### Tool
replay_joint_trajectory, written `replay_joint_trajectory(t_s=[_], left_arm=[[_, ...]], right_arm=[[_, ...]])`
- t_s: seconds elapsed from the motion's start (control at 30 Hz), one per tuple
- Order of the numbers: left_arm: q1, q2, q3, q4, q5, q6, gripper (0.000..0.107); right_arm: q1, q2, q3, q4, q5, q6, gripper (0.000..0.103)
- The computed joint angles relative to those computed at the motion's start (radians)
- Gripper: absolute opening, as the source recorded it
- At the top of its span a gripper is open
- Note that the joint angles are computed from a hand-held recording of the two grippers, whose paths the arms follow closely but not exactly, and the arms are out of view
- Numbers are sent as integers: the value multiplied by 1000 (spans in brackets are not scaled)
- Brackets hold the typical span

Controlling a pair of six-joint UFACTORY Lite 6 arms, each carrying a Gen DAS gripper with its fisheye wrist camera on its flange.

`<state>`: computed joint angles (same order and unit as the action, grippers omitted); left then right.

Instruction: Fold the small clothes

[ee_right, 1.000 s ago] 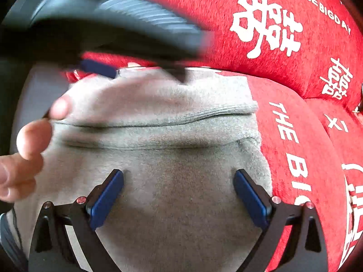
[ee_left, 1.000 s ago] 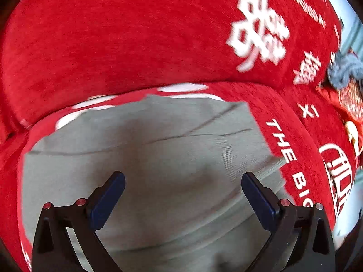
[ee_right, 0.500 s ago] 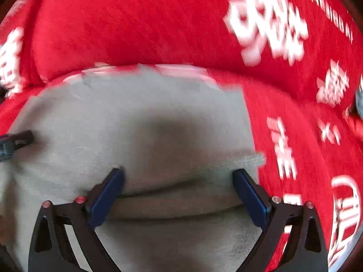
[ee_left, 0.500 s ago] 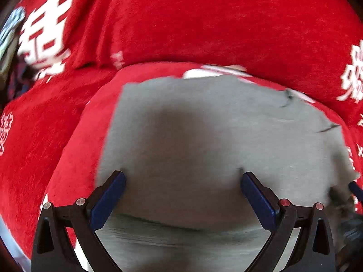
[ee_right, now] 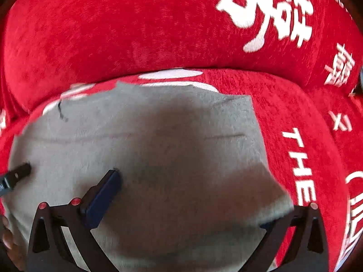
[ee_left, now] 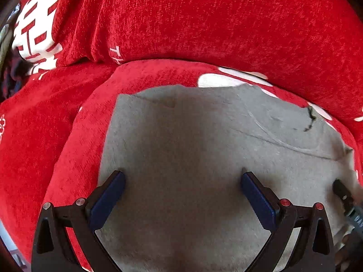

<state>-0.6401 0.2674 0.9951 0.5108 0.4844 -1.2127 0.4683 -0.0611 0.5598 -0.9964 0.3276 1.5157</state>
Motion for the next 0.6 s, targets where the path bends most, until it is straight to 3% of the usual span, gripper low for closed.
replay_joint_trajectory(t_s=[0.13,0.23,0.37,0.43,0.6], left_arm=[[-83,-90,-54,123,37,-149,103],[-177,-166,-116,197,37,-269,103],[-309,-98,-104,288,138,-414,103],[-343,-131,-121,288,176,-435,103],[-455,-207,-199,316,227,-542,103]], right_arm=[[21,-9,45,182,68,-168,102],[114,-160,-40,129,77,-41,102],[274,-69,-24,77,115,59,102],[373,-53,-35,-28,197,202,102],[553,-180,-125,-12,329,336,102]])
